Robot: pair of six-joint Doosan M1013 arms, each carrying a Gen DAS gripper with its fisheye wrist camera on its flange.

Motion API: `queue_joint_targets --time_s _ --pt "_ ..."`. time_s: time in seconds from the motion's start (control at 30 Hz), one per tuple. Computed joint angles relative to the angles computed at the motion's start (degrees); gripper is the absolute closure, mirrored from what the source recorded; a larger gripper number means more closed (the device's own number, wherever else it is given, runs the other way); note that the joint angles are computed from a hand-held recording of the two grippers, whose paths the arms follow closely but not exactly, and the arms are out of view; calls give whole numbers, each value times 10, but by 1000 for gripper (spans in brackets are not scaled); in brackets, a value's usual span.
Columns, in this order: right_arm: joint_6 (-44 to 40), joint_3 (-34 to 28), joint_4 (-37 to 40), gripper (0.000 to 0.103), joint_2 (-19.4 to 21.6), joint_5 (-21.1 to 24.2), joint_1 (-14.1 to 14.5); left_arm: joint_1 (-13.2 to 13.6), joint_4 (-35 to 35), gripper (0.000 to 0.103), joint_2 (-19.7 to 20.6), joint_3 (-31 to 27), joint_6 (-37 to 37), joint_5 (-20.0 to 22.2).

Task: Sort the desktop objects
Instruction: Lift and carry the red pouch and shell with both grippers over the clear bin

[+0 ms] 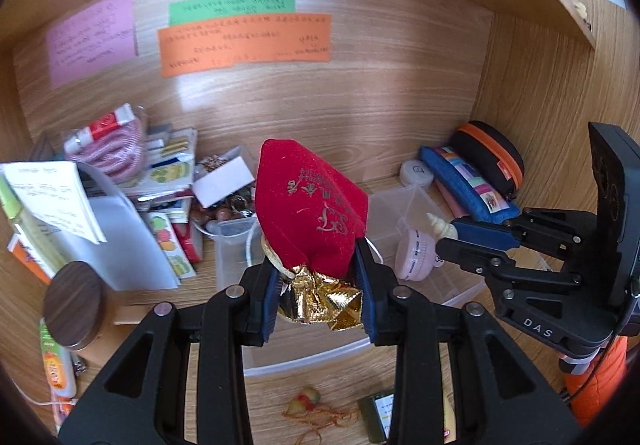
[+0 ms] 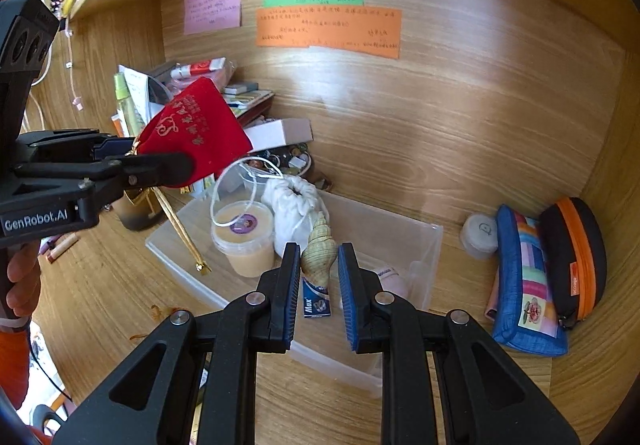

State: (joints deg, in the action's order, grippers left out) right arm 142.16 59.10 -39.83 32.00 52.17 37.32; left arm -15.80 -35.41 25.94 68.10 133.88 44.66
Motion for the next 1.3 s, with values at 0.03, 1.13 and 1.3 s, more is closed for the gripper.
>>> queue_joint_targets --time_s 0.03,1.13,1.3 --pt "-2 0 5 86 1 0 -2 -1 2 70 3 -3 -2 5" --pt "-83 -22 104 86 35 16 -26 -27 39 65 56 -31 32 76" --pt "-96 -26 104 85 39 21 -25 -25 33 62 61 -38 35 98"
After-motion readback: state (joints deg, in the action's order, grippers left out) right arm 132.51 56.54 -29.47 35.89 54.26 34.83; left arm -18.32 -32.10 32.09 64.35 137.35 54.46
